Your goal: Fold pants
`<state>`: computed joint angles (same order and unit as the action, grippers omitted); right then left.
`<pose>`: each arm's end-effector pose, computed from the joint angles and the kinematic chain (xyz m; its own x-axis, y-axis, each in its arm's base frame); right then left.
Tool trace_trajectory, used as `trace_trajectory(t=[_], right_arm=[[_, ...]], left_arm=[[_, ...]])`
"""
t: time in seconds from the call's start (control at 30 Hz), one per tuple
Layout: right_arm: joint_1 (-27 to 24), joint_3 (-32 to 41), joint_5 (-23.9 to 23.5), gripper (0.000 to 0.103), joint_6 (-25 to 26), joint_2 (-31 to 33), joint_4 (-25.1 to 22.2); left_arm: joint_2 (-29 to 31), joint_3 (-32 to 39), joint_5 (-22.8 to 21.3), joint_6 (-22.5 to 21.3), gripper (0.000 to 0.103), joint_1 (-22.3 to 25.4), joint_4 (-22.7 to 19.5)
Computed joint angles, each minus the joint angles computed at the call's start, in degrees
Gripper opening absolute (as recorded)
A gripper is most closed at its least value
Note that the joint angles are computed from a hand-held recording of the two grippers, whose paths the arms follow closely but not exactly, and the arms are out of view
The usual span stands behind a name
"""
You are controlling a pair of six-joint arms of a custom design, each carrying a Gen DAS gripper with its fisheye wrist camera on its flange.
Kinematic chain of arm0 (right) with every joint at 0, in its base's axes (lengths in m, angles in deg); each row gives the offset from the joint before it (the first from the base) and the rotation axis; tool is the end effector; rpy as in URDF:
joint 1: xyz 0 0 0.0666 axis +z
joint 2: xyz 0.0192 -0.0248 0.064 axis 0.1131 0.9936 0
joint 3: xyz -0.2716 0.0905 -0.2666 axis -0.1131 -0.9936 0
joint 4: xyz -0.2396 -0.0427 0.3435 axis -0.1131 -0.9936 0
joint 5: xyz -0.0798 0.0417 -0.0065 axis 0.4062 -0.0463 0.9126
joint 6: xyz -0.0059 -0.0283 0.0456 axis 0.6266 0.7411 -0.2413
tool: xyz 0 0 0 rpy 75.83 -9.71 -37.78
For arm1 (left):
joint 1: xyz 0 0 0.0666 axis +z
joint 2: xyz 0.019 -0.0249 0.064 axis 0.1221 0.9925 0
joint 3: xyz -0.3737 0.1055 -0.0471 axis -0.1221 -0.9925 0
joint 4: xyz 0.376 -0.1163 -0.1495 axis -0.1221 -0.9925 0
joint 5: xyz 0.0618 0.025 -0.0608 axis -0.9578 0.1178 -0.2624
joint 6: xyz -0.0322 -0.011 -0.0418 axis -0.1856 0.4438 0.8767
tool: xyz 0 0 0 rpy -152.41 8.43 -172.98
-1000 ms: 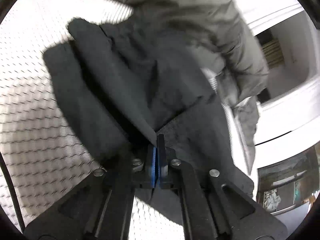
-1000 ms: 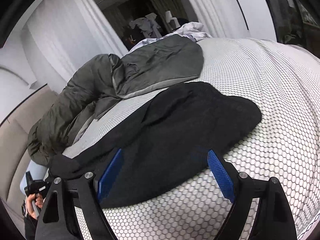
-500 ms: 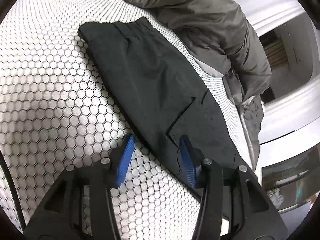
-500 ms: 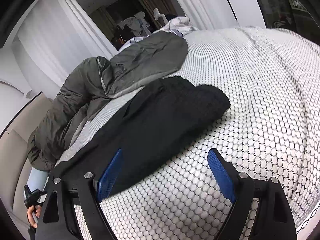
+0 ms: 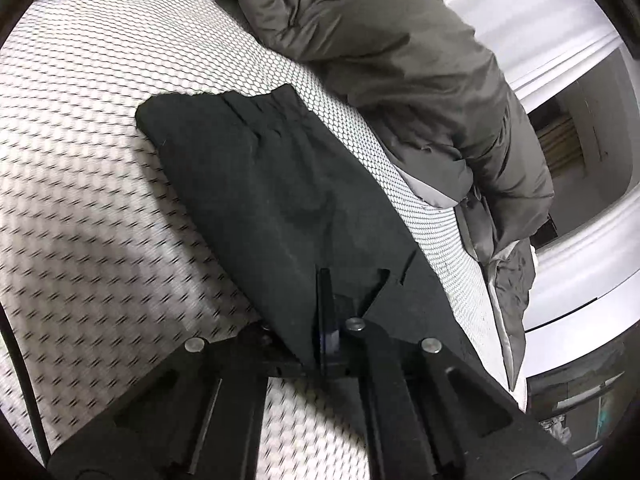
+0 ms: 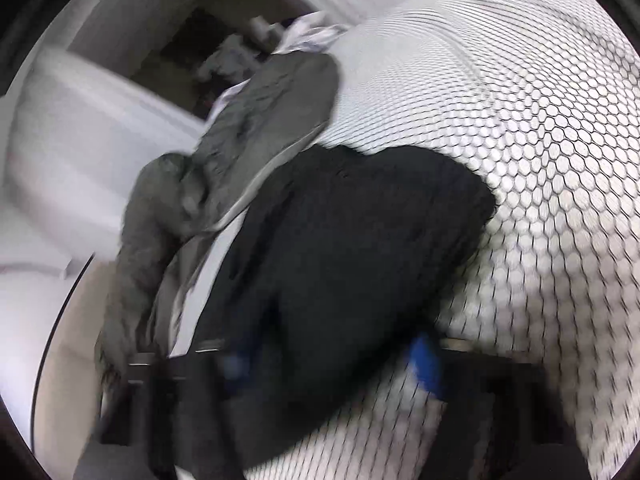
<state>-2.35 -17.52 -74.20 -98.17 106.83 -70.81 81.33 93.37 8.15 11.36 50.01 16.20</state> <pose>0.3437 -0.0413 0.4064 -0.5680 0.6732 -0.4735 0.2895 0.7020 0.6507 0.3051 0.2575 0.3620 -0.3398 -0.8324 -0.4378 -0.5065 0.5542 -0.6605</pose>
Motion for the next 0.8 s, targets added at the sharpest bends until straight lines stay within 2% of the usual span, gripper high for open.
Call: trace_trajectory(t=[0.07, 0.1, 0.23, 0.3, 0.33, 0.4, 0.43, 0.47, 0.5, 0.57, 0.63, 0.67, 0.7, 0.77, 0.8], right_arm=[[-0.1, -0.7, -1.1, 0.023, -2.6, 0.0, 1.7], [0.3, -1.1, -0.8, 0.019, -2.3, -1.0, 1.8], [-1.6, -4.9, -4.0, 0.017, 2.8, -10.8, -1.9], [-4.0, -6.5, -6.3, 0.017, 6.2, -17.0, -7.2], [-6.4, -7.3, -8.1, 0.019, 9.4, -20.6, -11.6], [-9.1, -7.8, -9.7, 0.025, 14.7, -23.7, -17.9], [-10.4, -7.8, -9.4, 0.041, 17.9, -24.4, -21.2], [-11.6, -7.7, -9.2, 0.053, 19.2, -24.8, -22.7], [-13.3, -7.7, -9.3, 0.054, 19.9, -25.7, -23.9], [-16.3, -6.6, -7.3, 0.061, 20.9, -28.3, -25.9], [-18.5, -4.9, -5.2, 0.064, 22.5, -31.1, -26.6], [-18.8, -4.1, -4.8, 0.072, 23.5, -31.8, -26.9], [-18.6, -3.3, -4.3, 0.076, 24.1, -31.9, -27.1], [-17.4, -1.8, -4.4, 0.080, 25.3, -32.0, -27.5], [-15.9, -1.3, -4.4, 0.084, 25.3, -32.0, -27.3]], left_arm=[[-3.3, -1.6, 1.8, -3.4, 0.001, 2.5, -2.7], [-5.3, -2.6, 2.1, -5.8, 0.001, 3.9, -4.1], [-13.2, -5.9, 6.9, -18.8, 0.001, 13.2, -13.5], [-15.5, -6.7, 10.2, -28.0, 0.003, 19.3, -20.6], [-16.0, -6.8, 10.8, -32.3, 0.005, 21.8, -23.8], [-16.4, -6.7, 9.6, -40.3, 0.012, 25.6, -29.1], [-16.4, -6.7, 10.3, -42.9, 0.014, 27.2, -30.4], [-16.4, -6.4, 10.8, -45.6, 0.021, 29.1, -32.0], [-16.6, -5.9, 10.7, -47.8, 0.026, 30.7, -33.5], [-16.7, -4.4, 12.9, -54.0, 0.027, 35.5, -38.2], [-17.6, -2.7, 15.1, -59.7, 0.042, 38.9, -42.4], [-18.4, -1.9, 15.5, -61.6, 0.063, 39.4, -43.6], [-19.4, -1.2, 16.3, -63.6, 0.077, 39.5, -45.0], [-21.1, -0.5, 17.3, -64.6, 0.082, 37.3, -45.7], [-22.3, -0.3, 16.0, -63.9, 0.082, 34.2, -45.0]])
